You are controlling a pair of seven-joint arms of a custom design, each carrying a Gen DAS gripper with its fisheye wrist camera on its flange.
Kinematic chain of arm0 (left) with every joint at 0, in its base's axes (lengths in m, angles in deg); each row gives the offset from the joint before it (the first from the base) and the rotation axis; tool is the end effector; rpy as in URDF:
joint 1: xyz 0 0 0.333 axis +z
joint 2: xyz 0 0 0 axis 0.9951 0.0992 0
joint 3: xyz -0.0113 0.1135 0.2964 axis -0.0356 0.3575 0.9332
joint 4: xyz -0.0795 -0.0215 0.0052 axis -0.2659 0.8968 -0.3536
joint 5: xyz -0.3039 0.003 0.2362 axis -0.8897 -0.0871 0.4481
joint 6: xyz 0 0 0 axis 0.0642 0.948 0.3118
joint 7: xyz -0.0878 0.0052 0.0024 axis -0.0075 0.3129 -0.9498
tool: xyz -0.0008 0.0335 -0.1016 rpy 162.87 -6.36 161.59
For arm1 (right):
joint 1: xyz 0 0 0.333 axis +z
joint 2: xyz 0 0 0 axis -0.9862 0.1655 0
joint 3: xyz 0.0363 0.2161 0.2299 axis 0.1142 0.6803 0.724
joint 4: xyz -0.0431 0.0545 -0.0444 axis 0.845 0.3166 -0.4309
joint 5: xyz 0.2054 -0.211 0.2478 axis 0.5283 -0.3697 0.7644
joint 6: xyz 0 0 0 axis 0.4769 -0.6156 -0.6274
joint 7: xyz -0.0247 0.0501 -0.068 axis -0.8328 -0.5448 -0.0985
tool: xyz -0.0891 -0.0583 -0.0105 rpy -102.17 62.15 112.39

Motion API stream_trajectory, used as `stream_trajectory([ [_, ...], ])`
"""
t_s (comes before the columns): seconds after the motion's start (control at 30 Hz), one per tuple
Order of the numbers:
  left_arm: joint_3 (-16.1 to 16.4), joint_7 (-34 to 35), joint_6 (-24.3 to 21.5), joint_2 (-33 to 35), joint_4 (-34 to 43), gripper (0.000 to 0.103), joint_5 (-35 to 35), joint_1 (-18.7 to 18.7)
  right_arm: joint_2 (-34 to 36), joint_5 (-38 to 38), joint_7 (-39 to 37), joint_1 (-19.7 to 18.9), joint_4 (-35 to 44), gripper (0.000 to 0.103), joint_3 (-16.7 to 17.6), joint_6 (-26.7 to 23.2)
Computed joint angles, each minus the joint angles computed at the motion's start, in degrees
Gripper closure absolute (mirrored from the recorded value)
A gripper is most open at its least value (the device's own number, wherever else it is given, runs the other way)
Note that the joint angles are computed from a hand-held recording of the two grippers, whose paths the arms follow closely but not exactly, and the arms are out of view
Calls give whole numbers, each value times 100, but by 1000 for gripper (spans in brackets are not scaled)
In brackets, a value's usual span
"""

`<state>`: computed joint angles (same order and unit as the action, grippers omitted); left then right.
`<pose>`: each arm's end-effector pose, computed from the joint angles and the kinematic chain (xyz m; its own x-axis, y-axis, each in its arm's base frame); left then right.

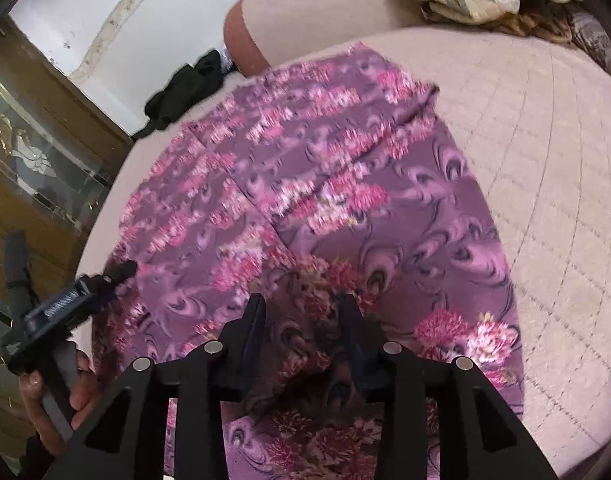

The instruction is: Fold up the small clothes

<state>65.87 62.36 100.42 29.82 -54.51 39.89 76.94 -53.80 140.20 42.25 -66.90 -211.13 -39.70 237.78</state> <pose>0.5700 -0.2136 0.4309 -0.1527 -0.9665 0.2064 -0.8365 0.0152 -0.5477 0.4612 0.0425 0.3933 -0.1901 -0.7745 -0.6033 -0.7615 0.5042 -0.4072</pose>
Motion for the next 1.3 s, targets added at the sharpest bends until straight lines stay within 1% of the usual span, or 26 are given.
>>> stream_trajectory([
  [0.03,38,-75,30,-13,-15,24,116,-34,34,-126,61,-10,6,62,8,-49],
  [0.1,71,-155,93,-89,-101,24,263,-59,-37,-844,568,-39,-96,77,160,227],
  [0.13,2,3,58,-104,-102,24,65,5,-92,-1030,701,-14,-150,77,180,321],
  [0.17,-121,286,15,-160,-147,24,-385,123,-138,-1158,820,23,-209,77,187,417],
  [0.23,-65,262,53,-272,-267,24,-430,80,-153,-1307,969,109,-292,77,139,506],
  [0.3,-19,260,-29,-440,-387,24,-414,25,-140,-1083,867,262,-345,77,29,542],
  [0.33,-15,333,4,-537,-476,24,-518,4,-187,-924,781,329,-386,77,1,601],
  [0.37,8,332,111,-670,-613,24,-515,-43,-292,-934,829,346,-465,76,15,638],
  [0.4,47,209,238,-857,-800,24,-313,-108,-395,-916,830,383,-536,69,11,677],
  [0.43,84,188,282,-949,-891,24,-264,-164,-527,-886,829,433,-635,63,13,754],
  [0.47,111,305,338,-1159,-1094,24,-407,-239,-692,-1046,1042,415,-784,49,94,867],
  [0.5,176,443,378,-1292,-1235,23,-619,-343,-800,-1216,1268,409,-895,40,150,965],
  [0.57,358,777,408,-1569,-1531,21,-1174,-615,-1046,-1321,1498,521,-1113,34,155,1148],
  [0.6,439,858,400,-1754,-1731,21,-1387,-751,-1142,-1319,1544,627,-1196,32,106,1214],
  [0.67,550,909,465,-1963,-1976,21,-1458,-933,-1320,-1371,1742,799,-1391,30,82,1367],
  [0.7,538,852,554,-2076,-2113,21,-1327,-966,-1378,-1521,1962,746,-1478,29,184,1395],
  [0.73,504,726,626,-2145,-2194,21,-1124,-955,-1452,-1760,2324,541,-1595,28,438,1382],
  [0.77,414,546,720,-2218,-2280,21,-811,-881,-1485,-1914,2561,439,-1655,27,567,1370],
  [0.8,420,462,764,-2251,-2319,20,-659,-895,-1518,-2019,2717,406,-1706,27,612,1350],
  [0.9,496,242,855,-2277,-2359,20,-303,-980,-1572,-2232,2984,479,-1774,27,564,1386],
  [0.93,527,175,877,-2279,-2368,20,-209,-1001,-1615,-2346,3097,434,-1806,27,608,1413],
  [1.0,632,115,903,-2270,-2370,20,-130,-1102,-1754,-2615,3395,205,-1907,23,829,1462],
  [1.07,693,58,907,-2255,-2360,20,-72,-1153,-1866,-2775,3627,108,-2016,20,939,1552],
  [1.13,679,-70,902,-2226,-2334,20,27,-1126,-1891,-2860,3722,216,-2074,20,812,1635],
  [1.23,687,-179,906,-2191,-2312,20,131,-1104,-1876,-2978,3787,510,-2109,20,472,1736],
  [1.3,610,-328,918,-2163,-2294,20,302,-1001,-1877,-3099,3850,636,-2114,20,331,1791],
])
